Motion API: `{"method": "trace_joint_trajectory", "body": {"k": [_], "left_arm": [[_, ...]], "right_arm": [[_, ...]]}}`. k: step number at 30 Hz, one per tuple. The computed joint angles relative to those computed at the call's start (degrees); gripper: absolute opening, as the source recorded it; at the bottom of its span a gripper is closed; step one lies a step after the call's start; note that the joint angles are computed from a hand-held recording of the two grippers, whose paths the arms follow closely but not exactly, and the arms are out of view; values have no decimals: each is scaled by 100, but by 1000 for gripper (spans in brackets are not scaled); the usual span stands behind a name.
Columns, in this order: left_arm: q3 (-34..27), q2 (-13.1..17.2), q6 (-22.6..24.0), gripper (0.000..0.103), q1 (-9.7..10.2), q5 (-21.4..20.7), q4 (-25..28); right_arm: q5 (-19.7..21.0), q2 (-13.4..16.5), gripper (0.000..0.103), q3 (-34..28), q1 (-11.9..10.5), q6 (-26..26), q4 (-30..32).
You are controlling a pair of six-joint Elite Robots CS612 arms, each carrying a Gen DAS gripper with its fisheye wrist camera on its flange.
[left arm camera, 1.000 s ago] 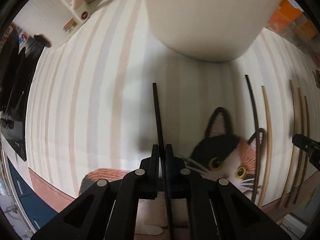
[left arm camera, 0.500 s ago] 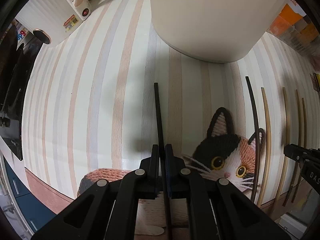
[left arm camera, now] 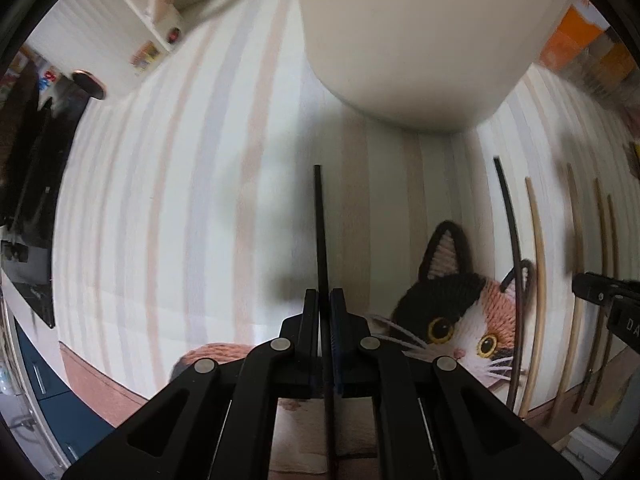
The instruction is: Organize utensils
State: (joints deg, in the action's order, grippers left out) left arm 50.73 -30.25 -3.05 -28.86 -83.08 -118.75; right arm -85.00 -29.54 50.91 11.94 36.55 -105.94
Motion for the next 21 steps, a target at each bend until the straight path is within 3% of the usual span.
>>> {"method": "trace_joint_trajectory", "body": {"k": [4, 8, 12, 18, 21], "left_arm": [[293, -245, 23, 3, 2, 86, -607], [579, -500, 97, 3, -18, 196, -1281], [769, -710, 148, 3, -47, 232, -1736], [960, -913, 215, 2, -24, 127, -2138], [1019, -978, 207, 2, -16, 72, -2281]], "right_arm": [[24, -327, 7, 594, -36, 405, -865], [-422, -629, 7, 941, 21, 535, -1553], [-856, -805, 7, 1054, 121, 464, -1862], [-1078, -1105, 7, 1396, 155, 120, -2387], [-1193, -1118, 7, 1306, 226, 5, -2523]]}}
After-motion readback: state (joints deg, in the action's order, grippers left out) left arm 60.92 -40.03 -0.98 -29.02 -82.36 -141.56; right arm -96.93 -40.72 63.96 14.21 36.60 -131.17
